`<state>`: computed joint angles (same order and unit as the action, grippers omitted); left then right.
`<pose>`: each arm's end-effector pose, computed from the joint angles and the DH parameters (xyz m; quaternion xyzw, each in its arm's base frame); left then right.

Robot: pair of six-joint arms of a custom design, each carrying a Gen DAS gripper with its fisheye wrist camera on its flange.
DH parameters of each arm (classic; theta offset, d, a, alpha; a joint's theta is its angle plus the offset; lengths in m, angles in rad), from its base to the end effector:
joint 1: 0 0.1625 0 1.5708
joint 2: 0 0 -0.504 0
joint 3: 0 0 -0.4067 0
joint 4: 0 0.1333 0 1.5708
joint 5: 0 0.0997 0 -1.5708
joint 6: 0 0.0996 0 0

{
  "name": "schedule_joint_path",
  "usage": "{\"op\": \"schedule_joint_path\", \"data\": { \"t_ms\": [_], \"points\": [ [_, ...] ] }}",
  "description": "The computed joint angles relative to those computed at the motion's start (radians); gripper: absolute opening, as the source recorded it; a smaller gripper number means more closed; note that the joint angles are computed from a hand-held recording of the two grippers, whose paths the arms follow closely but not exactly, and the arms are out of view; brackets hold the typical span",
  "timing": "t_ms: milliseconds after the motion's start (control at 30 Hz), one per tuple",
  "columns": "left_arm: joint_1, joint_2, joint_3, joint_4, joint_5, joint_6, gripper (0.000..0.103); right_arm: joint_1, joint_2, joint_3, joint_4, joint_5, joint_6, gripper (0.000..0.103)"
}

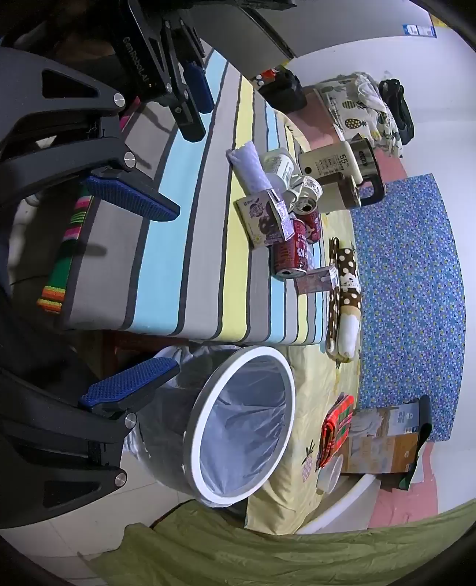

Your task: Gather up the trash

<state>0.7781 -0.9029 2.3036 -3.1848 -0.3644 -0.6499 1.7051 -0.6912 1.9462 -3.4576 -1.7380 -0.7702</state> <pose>-0.1872 -0.5023 0.1438 -0.0018 0.8211 -0.4383 0.3657 0.2031 -0.6316 0.0768 0.3906 -0.8633 0.2693 0.1722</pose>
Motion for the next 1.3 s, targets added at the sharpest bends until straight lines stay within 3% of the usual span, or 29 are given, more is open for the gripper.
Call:
{"op": "schedule_joint_path", "data": {
  "t_ms": [333,567,1300],
  "points": [
    [-0.012,-0.012,-0.005,0.063,0.019,-0.033,0.051,-0.002,0.003,-0.011,0.010,-0.003,0.000,0.078],
    [-0.009,-0.003,0.007,0.004,0.012,-0.005,0.051,0.001,0.000,-0.003,0.006,-0.007,0.000,0.078],
    [-0.010,-0.005,0.003,0.011,0.009,-0.005,0.051,-0.001,0.001,-0.012,0.012,-0.003,-0.003,0.078]
  ]
}}
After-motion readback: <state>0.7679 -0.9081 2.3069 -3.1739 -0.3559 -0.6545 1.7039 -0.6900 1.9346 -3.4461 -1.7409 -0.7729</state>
